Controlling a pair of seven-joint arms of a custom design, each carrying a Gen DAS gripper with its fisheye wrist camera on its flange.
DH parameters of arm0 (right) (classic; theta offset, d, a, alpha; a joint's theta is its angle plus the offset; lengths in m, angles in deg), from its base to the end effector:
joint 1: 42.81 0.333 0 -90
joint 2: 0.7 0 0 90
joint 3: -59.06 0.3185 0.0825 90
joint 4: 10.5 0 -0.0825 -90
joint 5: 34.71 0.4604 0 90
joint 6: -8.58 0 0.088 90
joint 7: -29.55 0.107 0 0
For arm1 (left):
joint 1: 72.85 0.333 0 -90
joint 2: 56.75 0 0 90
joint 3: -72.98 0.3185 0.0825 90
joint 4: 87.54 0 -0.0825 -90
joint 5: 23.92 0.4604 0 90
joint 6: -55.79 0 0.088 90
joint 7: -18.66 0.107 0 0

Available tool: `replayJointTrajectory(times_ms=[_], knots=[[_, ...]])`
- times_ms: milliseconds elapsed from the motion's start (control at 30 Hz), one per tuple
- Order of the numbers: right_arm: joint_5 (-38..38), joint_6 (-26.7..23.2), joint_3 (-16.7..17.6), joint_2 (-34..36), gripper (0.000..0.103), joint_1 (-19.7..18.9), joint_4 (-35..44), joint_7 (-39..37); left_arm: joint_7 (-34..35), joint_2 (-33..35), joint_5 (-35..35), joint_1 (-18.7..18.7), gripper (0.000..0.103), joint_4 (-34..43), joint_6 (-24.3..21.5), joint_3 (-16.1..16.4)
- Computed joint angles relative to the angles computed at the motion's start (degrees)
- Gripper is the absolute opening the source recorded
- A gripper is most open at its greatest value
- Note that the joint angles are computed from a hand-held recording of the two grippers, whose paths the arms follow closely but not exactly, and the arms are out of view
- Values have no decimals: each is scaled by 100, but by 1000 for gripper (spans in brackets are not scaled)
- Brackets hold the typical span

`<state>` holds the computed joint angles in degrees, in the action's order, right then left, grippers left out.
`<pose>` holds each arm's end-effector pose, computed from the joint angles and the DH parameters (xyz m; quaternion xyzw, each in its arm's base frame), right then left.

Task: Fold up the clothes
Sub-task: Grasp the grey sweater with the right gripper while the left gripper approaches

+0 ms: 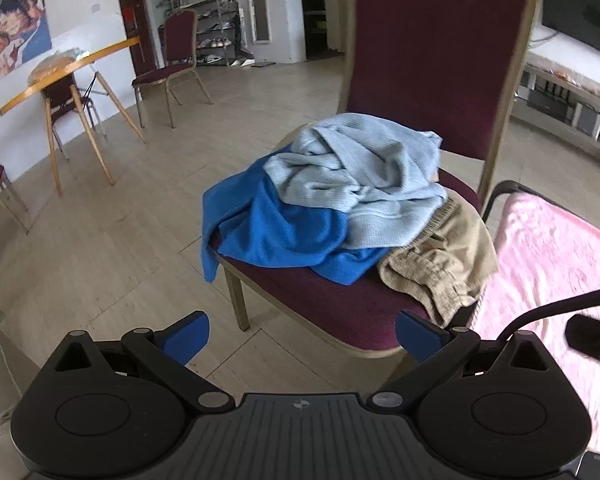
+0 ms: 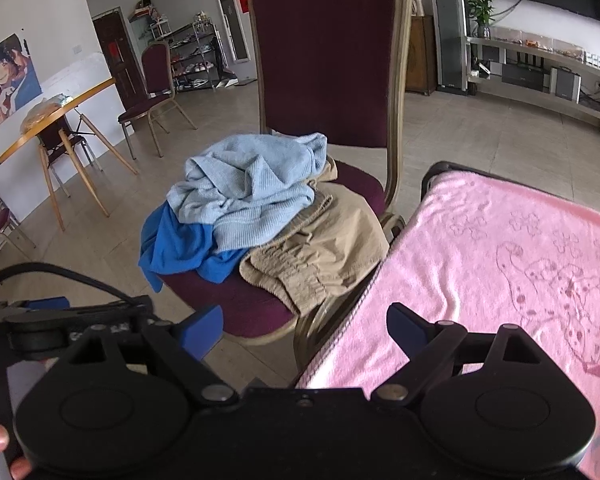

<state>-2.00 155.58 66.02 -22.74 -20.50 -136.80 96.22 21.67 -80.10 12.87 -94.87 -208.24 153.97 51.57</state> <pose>0.4897 0.2733 0.6031 -0.7995 0.4399 -0.0828 0.4007 0.3968 -0.3289 0.5863 -0.8364 0.3948 -0.1182 0.3614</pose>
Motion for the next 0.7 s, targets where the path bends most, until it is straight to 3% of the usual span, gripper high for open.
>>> replayJointTrajectory(times_ms=[167, 267, 333, 400, 467, 600, 700], knots=[[251, 96, -25, 600, 97, 157, 576, -269, 125, -303, -170, 90, 95, -370, 183, 225], [592, -233, -94, 1172, 97, 270, 1205, -588, 107, -430, -164, 208, 95, -537, 264, 295], [794, -434, -74, 1611, 92, 283, 1689, -713, 105, -468, -109, 318, 95, -621, 311, 339], [884, -557, -11, 2071, 77, 269, 2190, -703, 197, -357, -62, 442, 95, -559, 186, 366], [800, -587, 69, 2581, 68, 263, 2729, -497, 227, -308, -6, 540, 95, -560, 194, 417], [456, -733, 169, 3653, 67, 322, 3945, 52, -94, -584, -83, 740, 88, -949, 913, 664], [-78, -891, 157, 4427, 67, 470, 4828, 508, -160, -630, -167, 900, 84, -1078, 1126, 734]])
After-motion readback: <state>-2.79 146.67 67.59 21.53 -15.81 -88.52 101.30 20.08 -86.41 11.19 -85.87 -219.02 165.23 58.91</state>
